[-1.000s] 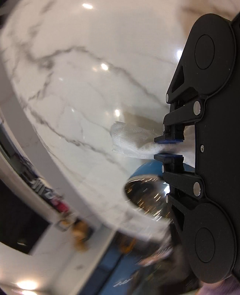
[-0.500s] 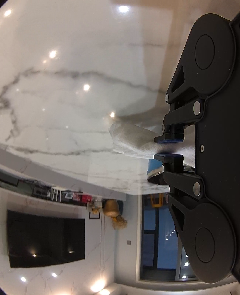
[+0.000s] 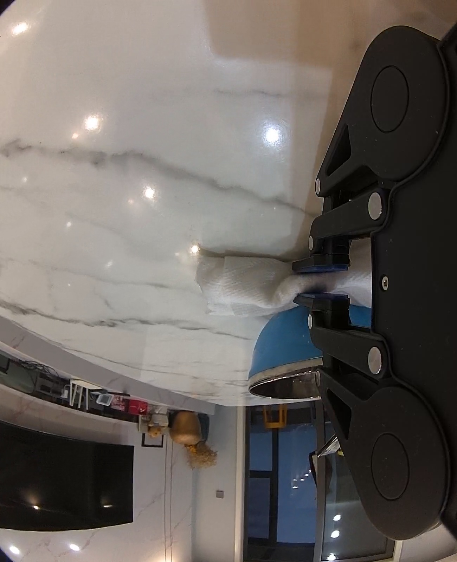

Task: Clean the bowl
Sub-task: 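Roll the right gripper and press the white cloth against the bowl's blue underside, then wipe the cloth along the blue outer wall with the right gripper while the left gripper holds the rim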

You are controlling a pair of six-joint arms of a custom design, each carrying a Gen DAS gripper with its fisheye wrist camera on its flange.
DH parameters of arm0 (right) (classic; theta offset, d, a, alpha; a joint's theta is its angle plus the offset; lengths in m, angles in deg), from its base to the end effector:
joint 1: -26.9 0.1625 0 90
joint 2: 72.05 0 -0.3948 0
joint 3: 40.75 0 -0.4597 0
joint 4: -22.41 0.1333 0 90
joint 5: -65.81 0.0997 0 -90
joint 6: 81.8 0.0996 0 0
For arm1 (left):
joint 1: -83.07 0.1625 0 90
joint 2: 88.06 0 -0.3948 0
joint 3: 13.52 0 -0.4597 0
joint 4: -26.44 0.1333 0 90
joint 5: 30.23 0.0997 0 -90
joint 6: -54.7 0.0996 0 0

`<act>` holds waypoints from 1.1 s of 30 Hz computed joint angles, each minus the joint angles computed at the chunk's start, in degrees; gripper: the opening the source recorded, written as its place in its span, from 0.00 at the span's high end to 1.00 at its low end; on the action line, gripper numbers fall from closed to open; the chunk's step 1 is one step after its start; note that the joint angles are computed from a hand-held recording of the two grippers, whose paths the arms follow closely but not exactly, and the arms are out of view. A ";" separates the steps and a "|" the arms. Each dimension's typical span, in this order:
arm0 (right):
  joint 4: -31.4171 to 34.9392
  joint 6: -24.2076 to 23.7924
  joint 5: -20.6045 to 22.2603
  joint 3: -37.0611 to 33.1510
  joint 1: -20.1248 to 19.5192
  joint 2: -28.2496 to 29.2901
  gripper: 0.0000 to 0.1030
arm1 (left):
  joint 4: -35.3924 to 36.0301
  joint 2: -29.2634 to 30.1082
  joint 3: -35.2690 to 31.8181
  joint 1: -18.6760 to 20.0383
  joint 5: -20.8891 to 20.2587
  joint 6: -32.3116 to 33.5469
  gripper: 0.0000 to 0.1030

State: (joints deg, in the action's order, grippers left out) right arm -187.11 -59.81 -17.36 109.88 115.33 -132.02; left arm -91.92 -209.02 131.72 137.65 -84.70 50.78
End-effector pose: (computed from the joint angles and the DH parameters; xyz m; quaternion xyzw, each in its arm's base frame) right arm 0.1361 -0.3312 0.0061 0.1828 0.9494 -0.2346 0.1009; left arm -0.0303 -0.3725 0.2383 0.2479 0.9189 -0.1346 0.2757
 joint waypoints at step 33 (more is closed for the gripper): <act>-10.50 -2.36 2.53 2.92 -1.18 0.67 0.90 | 3.13 3.35 -2.83 0.07 0.51 -3.94 0.84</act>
State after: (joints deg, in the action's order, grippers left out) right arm -197.61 -62.16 -14.83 112.80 114.15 -131.35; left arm -88.79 -205.67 128.90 137.71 -84.20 46.84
